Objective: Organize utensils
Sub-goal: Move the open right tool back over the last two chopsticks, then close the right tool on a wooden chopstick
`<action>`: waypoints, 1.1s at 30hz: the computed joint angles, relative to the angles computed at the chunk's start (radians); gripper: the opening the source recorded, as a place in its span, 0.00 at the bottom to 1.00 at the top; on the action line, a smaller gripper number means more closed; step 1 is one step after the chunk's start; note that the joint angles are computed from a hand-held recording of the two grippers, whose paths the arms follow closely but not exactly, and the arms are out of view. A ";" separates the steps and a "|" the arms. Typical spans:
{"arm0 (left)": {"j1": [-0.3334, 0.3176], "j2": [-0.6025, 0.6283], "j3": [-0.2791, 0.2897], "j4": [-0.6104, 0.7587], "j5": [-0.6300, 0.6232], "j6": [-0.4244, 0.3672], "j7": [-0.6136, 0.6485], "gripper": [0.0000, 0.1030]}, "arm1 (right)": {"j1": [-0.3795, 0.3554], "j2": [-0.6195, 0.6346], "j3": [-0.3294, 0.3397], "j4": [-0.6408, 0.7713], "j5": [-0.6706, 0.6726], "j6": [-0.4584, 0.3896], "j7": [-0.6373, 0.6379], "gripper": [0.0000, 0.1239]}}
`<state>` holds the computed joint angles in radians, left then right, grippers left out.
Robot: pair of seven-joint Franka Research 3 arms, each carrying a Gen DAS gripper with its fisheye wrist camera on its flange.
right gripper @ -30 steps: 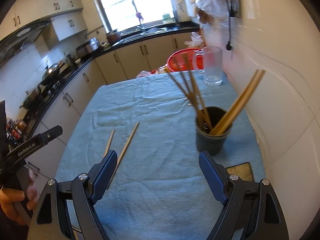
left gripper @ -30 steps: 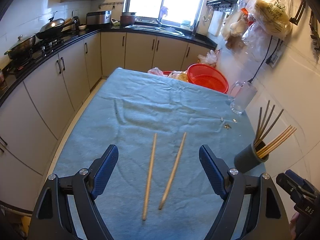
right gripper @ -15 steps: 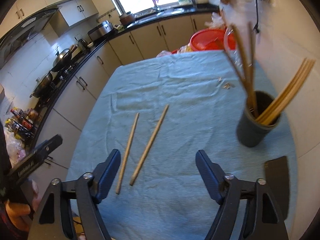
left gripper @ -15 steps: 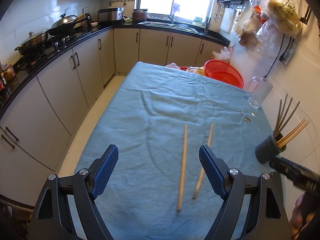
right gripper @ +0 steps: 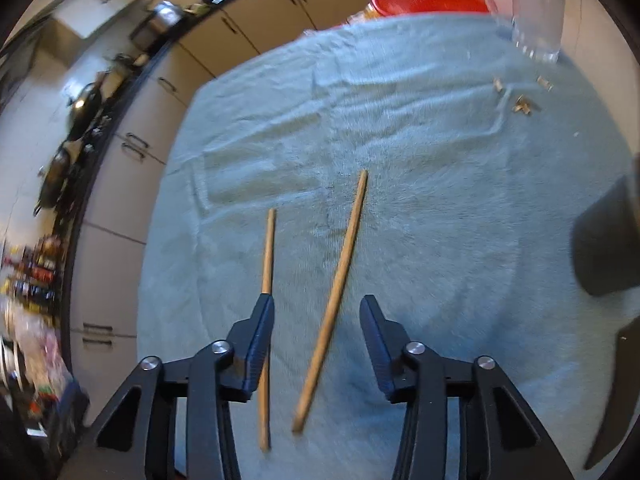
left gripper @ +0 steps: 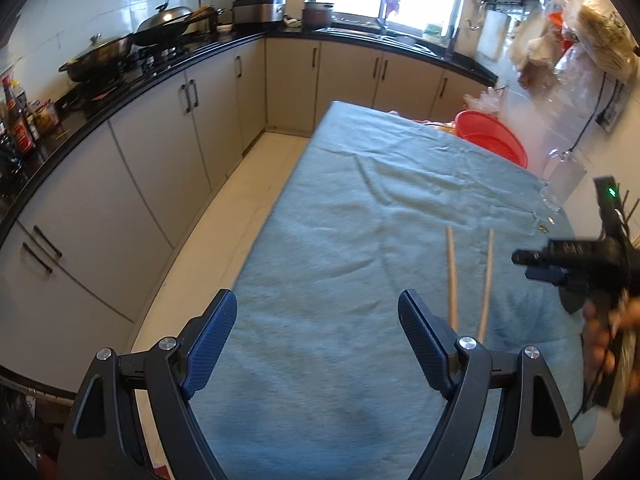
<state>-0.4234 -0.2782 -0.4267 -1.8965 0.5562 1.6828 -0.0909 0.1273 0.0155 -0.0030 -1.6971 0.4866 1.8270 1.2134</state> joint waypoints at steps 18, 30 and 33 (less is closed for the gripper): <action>0.035 -0.058 0.058 -0.114 -0.086 0.213 0.136 0.79 | 0.035 0.104 0.017 0.048 -0.153 0.026 0.118 0.06; 0.062 0.337 0.129 0.160 -0.246 0.481 0.411 0.60 | -0.034 -0.091 -0.030 -0.109 -0.105 0.068 -0.079 0.06; 0.054 0.443 0.142 0.266 -0.253 0.434 0.456 0.51 | -0.043 -0.109 -0.037 -0.117 -0.098 0.073 -0.100 0.06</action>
<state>-0.3698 0.1647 -0.2844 -1.6302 0.3037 2.1172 0.3651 0.0841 -0.0937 -0.0401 -1.8138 0.3881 1.9001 1.1137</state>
